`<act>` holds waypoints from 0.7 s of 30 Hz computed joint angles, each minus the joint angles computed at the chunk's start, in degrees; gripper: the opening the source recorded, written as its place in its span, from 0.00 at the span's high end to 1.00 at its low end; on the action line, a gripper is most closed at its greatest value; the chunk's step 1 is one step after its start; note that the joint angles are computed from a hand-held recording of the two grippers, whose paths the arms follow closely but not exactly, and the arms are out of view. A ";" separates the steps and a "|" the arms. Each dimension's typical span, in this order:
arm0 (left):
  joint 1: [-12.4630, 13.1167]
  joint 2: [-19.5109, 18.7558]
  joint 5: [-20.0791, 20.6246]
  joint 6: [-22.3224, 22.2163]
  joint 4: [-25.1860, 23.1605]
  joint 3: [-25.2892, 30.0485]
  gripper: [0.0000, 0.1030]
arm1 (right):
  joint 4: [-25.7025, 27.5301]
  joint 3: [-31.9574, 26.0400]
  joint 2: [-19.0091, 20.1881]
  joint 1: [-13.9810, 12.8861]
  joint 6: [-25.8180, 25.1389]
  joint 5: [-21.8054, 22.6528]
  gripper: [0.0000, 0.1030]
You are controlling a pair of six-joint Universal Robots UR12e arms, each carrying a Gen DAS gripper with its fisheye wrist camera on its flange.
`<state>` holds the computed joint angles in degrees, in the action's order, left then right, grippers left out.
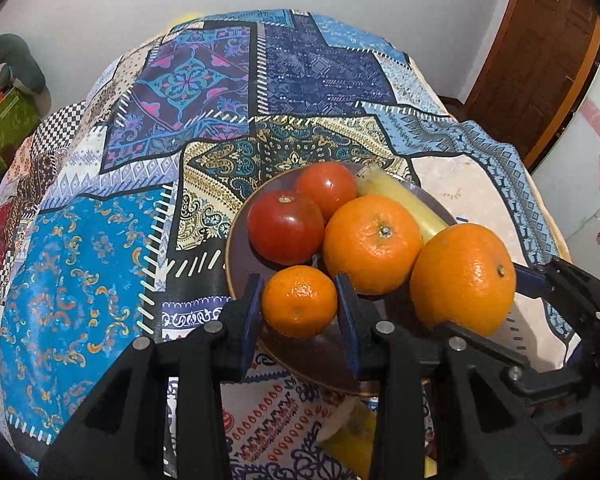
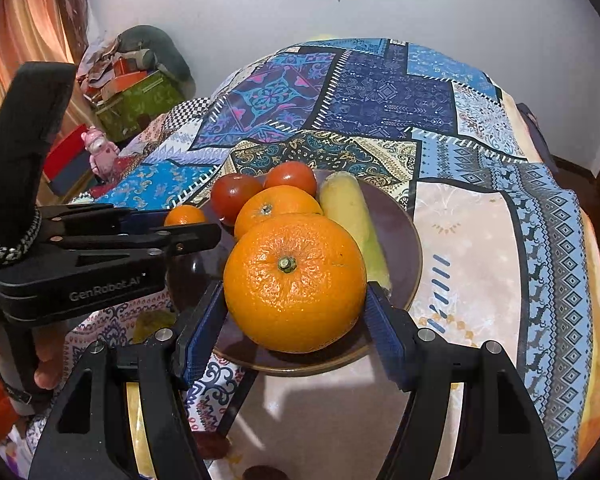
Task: Organize fruits
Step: 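Lower mandarin and orange onto the dark plate and open both tools, then move the left tool to a mandarin while the right tool reaches a dark red date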
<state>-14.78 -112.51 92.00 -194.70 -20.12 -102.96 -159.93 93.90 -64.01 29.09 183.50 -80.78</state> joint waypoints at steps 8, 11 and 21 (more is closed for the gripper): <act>0.01 -0.20 -0.82 -0.33 -1.49 0.35 0.63 | 1.87 -0.33 0.23 0.02 -0.04 -0.44 0.34; -0.29 0.20 0.06 -0.59 0.10 -0.11 0.50 | 0.86 -0.12 0.04 0.16 0.11 -1.03 0.34; -1.08 4.26 1.03 -0.17 3.90 -2.51 0.47 | -2.43 1.25 -2.19 0.07 0.78 -1.43 0.34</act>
<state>-15.86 -108.25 93.04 -194.87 -16.21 -105.47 -162.36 95.15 -66.20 29.16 184.29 -82.22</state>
